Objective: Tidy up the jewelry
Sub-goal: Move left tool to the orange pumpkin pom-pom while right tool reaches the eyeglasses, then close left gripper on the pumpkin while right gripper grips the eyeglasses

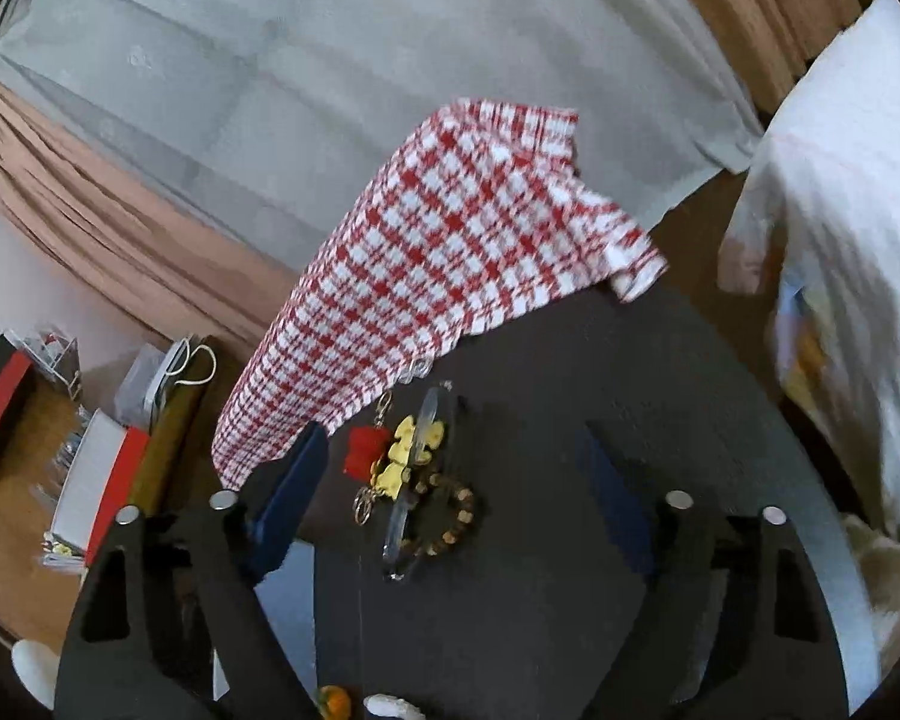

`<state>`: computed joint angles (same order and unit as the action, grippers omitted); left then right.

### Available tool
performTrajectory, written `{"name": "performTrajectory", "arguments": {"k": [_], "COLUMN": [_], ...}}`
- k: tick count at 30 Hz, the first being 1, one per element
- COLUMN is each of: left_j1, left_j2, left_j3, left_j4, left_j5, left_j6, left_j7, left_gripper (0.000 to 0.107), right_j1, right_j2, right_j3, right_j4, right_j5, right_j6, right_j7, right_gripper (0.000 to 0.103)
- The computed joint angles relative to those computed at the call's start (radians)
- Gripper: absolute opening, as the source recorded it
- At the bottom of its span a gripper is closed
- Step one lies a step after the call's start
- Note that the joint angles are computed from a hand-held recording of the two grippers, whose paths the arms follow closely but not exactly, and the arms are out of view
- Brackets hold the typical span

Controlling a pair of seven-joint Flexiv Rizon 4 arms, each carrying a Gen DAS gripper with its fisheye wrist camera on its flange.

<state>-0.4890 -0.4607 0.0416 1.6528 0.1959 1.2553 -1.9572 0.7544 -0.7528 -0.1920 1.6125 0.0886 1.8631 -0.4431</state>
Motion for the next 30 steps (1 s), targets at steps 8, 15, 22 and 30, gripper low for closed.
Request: {"name": "performTrajectory", "arguments": {"k": [8, 15, 22, 30], "left_j1": [0.051, 0.027, 0.010, 0.011], "left_j2": [-0.058, -0.132, -0.185, -0.204], "left_j3": [-0.063, -0.062, -0.048, -0.048], "left_j4": [-0.165, -0.327, -0.439, -0.478], "left_j5": [-0.061, -0.023, 0.001, 0.004], "left_j6": [-0.371, -0.653, -0.795, -0.840], "left_j7": [0.194, 0.280, 0.274, 0.271], "left_gripper": [0.065, 0.058, 0.040, 0.040], "right_j1": [-0.103, -0.188, -0.314, -0.362], "right_j2": [-0.060, -0.105, -0.160, -0.197], "right_j3": [0.138, 0.247, 0.423, 0.521], "right_j4": [-0.111, -0.200, -0.270, -0.329], "right_j5": [-0.112, -0.190, -0.230, -0.232], "right_j6": [-0.039, -0.116, -0.185, -0.295], "right_j7": [-0.019, -0.016, -0.011, -0.062], "right_gripper": [0.065, 0.059, 0.047, 0.042]}}
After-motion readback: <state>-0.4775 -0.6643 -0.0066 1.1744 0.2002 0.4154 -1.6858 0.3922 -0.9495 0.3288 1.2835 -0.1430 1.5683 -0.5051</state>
